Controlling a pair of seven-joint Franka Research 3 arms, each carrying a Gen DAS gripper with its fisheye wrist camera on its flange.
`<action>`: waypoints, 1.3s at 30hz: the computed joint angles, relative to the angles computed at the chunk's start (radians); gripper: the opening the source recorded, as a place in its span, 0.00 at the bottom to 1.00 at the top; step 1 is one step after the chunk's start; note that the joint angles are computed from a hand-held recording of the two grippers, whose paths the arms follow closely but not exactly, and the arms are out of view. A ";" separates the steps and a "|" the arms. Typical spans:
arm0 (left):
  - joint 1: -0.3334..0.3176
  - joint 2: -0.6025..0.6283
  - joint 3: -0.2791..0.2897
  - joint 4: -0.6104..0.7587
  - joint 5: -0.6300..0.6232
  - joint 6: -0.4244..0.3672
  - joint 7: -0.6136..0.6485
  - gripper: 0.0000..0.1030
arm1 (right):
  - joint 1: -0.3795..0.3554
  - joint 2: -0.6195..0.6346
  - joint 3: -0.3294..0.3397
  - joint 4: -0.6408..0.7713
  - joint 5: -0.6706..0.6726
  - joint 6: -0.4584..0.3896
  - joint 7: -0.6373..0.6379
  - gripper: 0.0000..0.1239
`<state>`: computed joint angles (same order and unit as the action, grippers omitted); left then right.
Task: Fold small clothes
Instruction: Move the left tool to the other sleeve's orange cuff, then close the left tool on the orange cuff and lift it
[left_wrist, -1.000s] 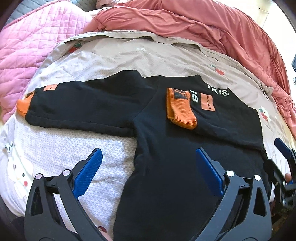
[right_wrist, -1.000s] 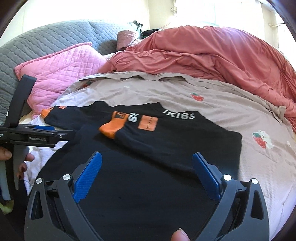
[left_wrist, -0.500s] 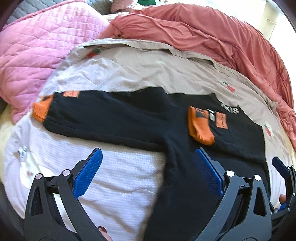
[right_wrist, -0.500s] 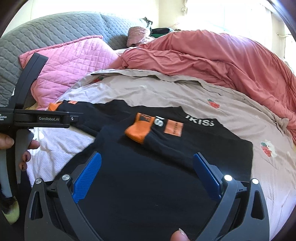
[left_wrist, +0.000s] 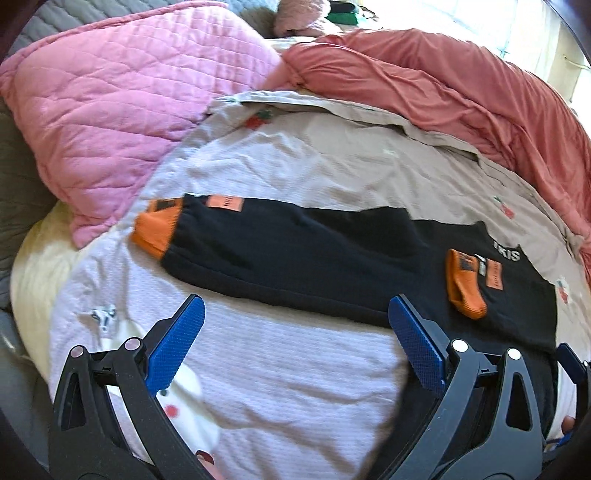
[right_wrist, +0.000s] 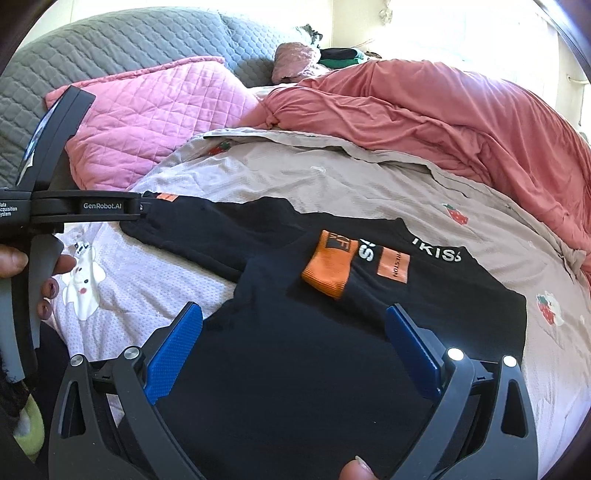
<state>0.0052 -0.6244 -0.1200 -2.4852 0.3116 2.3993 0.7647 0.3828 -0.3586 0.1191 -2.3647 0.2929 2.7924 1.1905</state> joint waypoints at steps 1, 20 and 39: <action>0.004 -0.001 0.001 -0.002 0.002 0.002 -0.004 0.91 | 0.001 0.004 0.003 0.005 -0.001 -0.002 0.003 0.79; 0.077 -0.035 0.066 -0.075 -0.055 0.043 -0.040 0.91 | 0.050 0.125 0.050 0.122 -0.059 -0.037 0.060 0.79; 0.181 0.100 0.163 -0.096 -0.230 0.262 -0.113 0.68 | 0.024 0.130 0.026 0.142 -0.077 -0.080 0.076 0.79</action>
<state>0.1861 -0.5239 0.0432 -2.5816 0.0819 2.6608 0.6519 0.4065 -0.2289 0.1455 -2.2231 0.2156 2.7125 1.2663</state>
